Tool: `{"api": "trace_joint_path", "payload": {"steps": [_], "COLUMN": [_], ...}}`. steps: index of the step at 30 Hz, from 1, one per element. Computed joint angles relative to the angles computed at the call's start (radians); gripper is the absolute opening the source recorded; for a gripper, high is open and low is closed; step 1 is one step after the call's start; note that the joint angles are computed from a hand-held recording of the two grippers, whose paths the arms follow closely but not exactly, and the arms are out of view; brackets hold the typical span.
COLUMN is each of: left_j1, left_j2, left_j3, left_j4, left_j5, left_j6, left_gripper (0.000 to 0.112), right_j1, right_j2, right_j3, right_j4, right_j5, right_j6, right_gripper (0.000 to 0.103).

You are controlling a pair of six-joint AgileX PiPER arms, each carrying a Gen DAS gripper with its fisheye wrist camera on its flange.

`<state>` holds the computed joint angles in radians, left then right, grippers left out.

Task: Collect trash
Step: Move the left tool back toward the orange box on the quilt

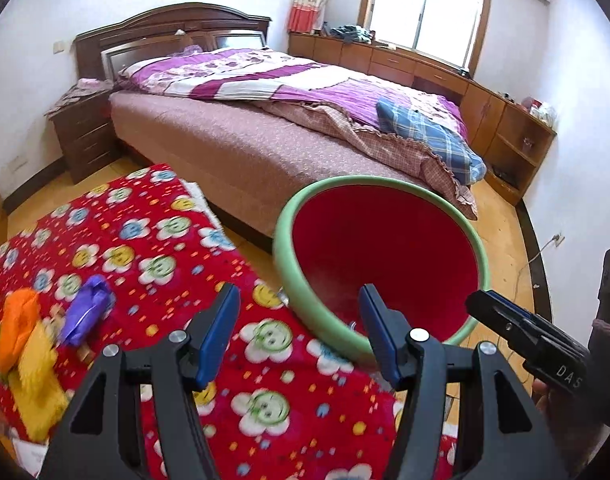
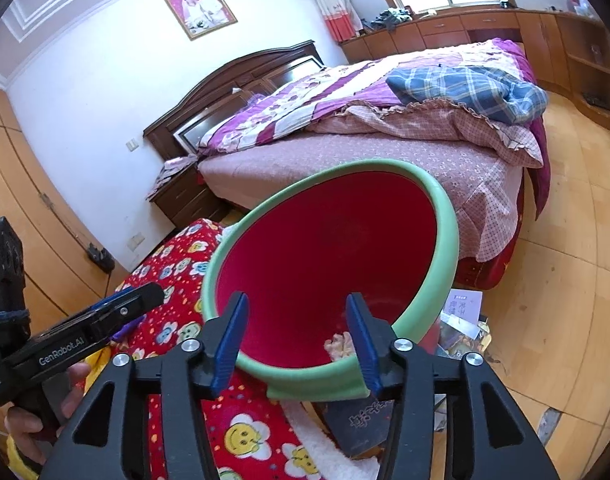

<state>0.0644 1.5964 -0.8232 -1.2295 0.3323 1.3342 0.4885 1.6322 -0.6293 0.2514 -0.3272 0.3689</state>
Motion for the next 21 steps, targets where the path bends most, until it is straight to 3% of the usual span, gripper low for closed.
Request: {"api": "trace_joint_path", "payload": {"steps": [6, 10, 14, 21], "left_j1": [0.099, 0.187, 0.288, 0.489], "left_j2": [-0.089, -0.139, -0.177, -0.231], "left_j3": [0.082, 0.132, 0.168, 0.218], "left_j4": [0.02, 0.044, 0.052, 0.06], "left_j5": [0.041, 0.072, 0.116, 0.209], "left_j6": [-0.003, 0.0, 0.021, 0.094], "left_gripper": [0.062, 0.062, 0.062, 0.062], "right_j1": [0.06, 0.126, 0.192, 0.277], "right_j2": [-0.01, -0.013, -0.007, 0.016], "right_j3": [-0.006, -0.02, -0.039, -0.066], "right_j4": [0.065, 0.184, 0.3, 0.501], "right_j5": [0.028, 0.038, 0.037, 0.021], "right_j6": [-0.037, -0.145, -0.247, -0.419], "right_gripper": [0.061, 0.063, 0.072, 0.076]}}
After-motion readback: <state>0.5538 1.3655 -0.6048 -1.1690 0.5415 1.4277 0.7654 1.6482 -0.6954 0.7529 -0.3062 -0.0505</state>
